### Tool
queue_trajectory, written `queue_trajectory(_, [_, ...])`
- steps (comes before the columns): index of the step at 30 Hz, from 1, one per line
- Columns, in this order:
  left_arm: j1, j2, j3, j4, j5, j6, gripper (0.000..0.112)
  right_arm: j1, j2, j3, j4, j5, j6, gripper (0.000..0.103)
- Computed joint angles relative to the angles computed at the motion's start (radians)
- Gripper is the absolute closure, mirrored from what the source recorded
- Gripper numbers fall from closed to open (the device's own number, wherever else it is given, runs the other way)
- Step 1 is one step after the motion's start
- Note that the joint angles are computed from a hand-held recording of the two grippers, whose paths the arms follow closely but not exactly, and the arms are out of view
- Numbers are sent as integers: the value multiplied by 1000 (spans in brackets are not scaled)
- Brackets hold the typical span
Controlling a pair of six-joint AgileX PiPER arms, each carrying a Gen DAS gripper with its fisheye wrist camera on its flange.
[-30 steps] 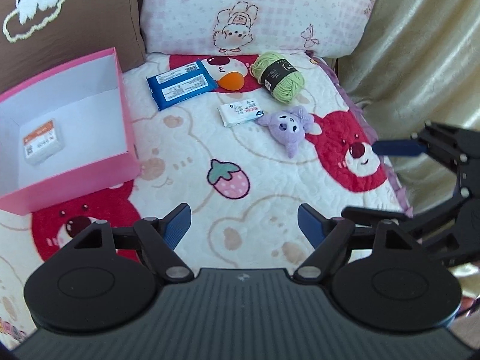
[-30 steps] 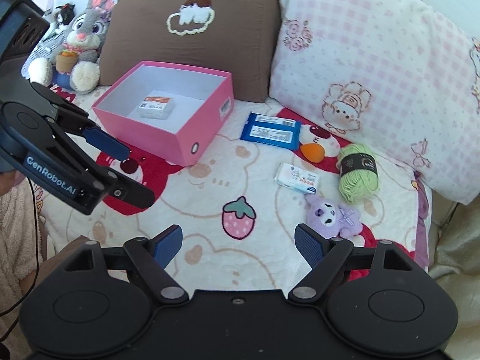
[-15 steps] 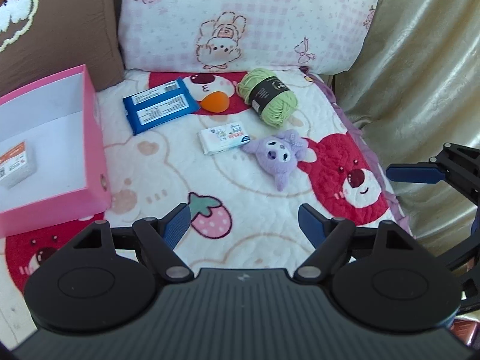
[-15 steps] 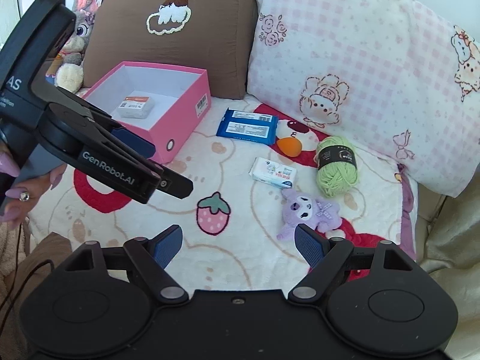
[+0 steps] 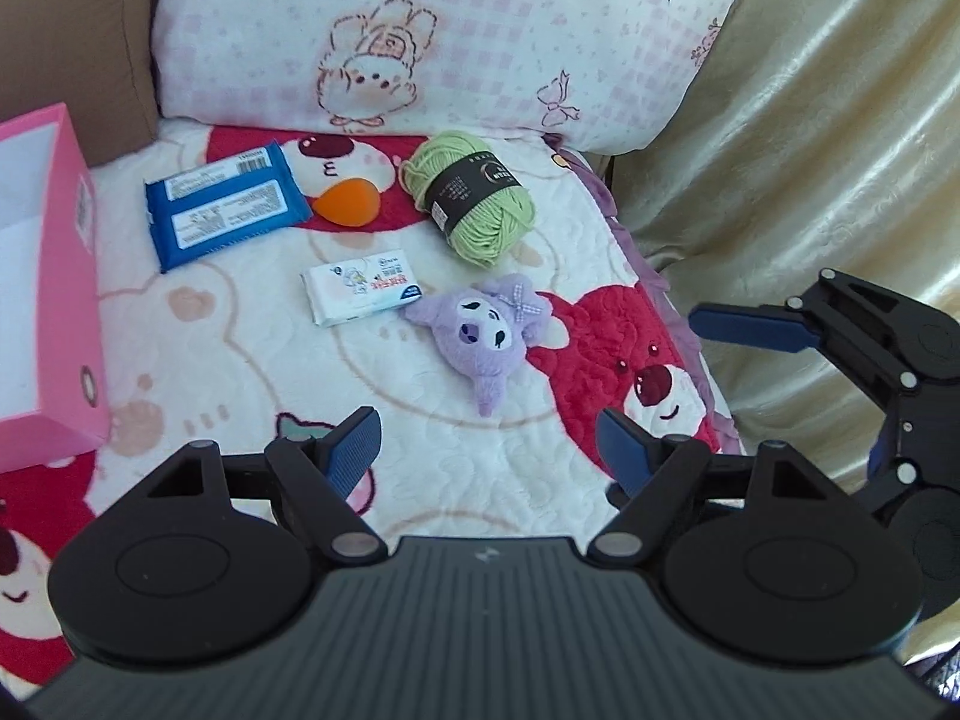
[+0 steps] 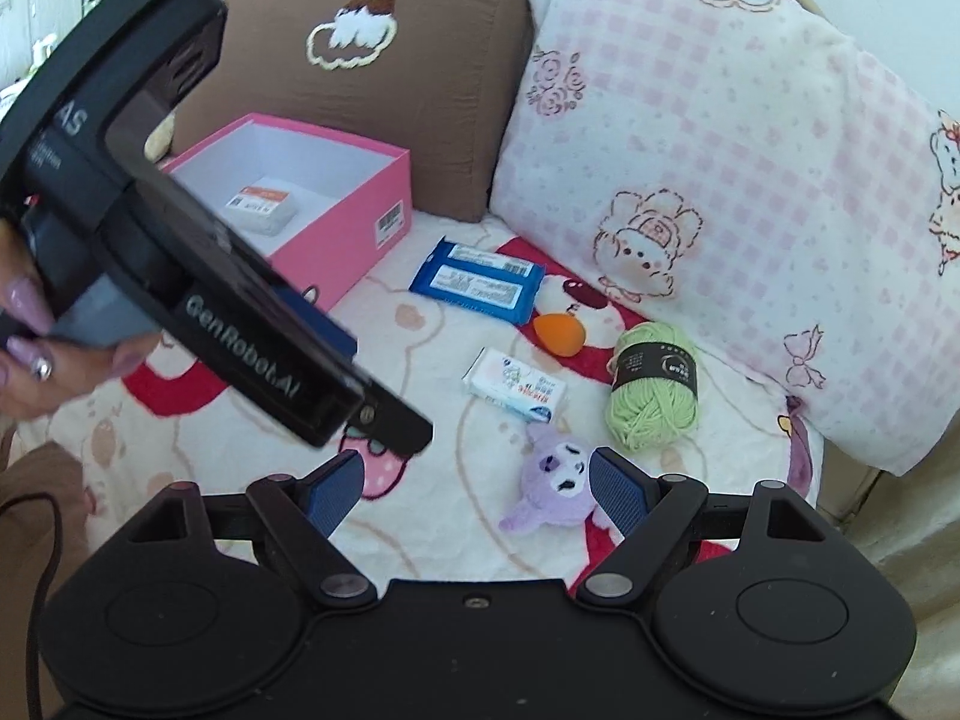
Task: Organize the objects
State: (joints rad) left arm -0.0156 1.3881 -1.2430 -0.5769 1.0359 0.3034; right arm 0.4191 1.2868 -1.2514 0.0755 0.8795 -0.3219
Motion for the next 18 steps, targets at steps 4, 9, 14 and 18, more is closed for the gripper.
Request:
queue_trajectory(4, [-23,51,17,-27,-88,12,34,-9,23,80,-50,-132,-58,18])
queue_trajectory(9, [-28,167,-39,-104,-101,-6,36,-58,107,86,-64,-197,-50,18])
queue_trajectory(14, [-50,235,-58,-96,-128,-13,37,-75,157,54,-42,-182,-23,18])
queue_trajectory(18, [-57,274,-32,-165,-161,33,40,-63,181,47,-41,-163,-46,18])
